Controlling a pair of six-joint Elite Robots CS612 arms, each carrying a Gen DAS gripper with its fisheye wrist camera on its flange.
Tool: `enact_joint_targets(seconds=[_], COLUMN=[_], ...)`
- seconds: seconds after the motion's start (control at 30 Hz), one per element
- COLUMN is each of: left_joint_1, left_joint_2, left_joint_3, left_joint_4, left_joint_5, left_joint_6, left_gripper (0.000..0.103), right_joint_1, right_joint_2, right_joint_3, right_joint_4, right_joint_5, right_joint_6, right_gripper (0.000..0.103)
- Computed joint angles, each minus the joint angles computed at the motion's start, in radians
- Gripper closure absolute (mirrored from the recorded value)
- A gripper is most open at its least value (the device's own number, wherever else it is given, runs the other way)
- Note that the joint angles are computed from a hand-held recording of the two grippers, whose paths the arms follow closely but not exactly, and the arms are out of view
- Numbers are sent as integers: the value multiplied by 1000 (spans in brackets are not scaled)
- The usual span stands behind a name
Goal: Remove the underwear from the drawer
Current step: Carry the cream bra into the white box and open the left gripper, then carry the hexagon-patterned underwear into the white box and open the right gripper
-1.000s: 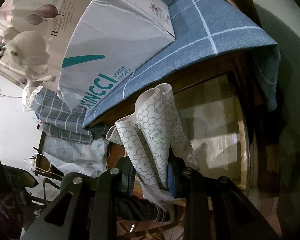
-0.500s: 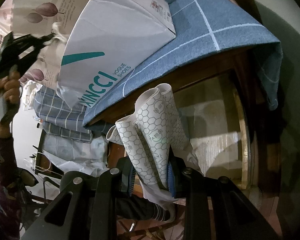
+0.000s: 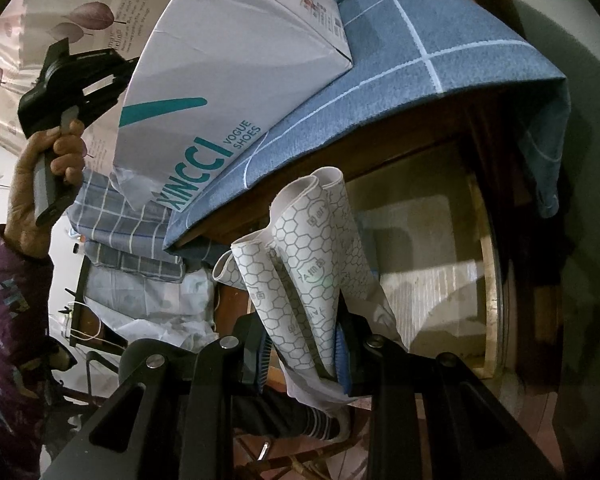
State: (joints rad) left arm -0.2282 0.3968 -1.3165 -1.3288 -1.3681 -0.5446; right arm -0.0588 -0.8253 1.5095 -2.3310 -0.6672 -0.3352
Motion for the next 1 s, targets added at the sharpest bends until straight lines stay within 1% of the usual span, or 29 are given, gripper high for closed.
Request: enact_joint_targets(seconds=[0.03, 0.1, 0.13, 0.17, 0.2, 0.27, 0.33, 0.37, 0.47, 0.57, 0.7, 0.77, 0.9, 1.0], left_joint_1=[1, 2, 2, 2, 2, -1, -11, -16, -28, -38, -51, -55, -59, -64], left_joint_2=[4, 5, 5, 9, 15, 29, 32, 35, 45, 61, 93, 116, 175, 220], left_joint_3=[-4, -3, -4, -8, -16, -33, -40, -46, -67, -100, -167, -211, -326, -409], left_joint_4=[-14, -15, -17, -25, -39, -73, -75, -80, -114, -147, -161, -172, -147, -107], left_joint_5=[3, 13, 16, 23, 31, 54, 111, 135, 160, 163, 161, 157, 126, 147], left_joint_6=[-7, -24, -32, -41, -46, -39, -26, -6, 62, 114, 159, 165, 151, 138], left_gripper=[92, 72, 67, 56, 51, 50, 48, 46, 46, 45, 45, 45, 44, 43], right_joint_1=[0, 0, 0, 0, 0, 1, 2, 2, 2, 3, 3, 4, 5, 5], right_joint_2=[0, 0, -1, 0, 0, -1, 0, 0, 0, 1, 0, 0, -2, -4], right_joint_3=[0, 0, 0, 0, 0, -1, -2, -3, -4, -5, -4, -4, 0, 3], right_joint_4=[0, 2, 3, 4, 5, 7, 9, 10, 11, 11, 11, 10, 4, -2], right_joint_5=[1, 1, 0, -1, -2, -4, -6, -7, -8, -11, -14, -16, -20, -21], right_joint_6=[0, -3, -4, -4, -5, -6, -7, -7, -7, -6, -10, -11, -16, -18], right_gripper=[77, 77, 77, 77, 77, 77, 77, 77, 77, 77, 77, 77, 77, 77])
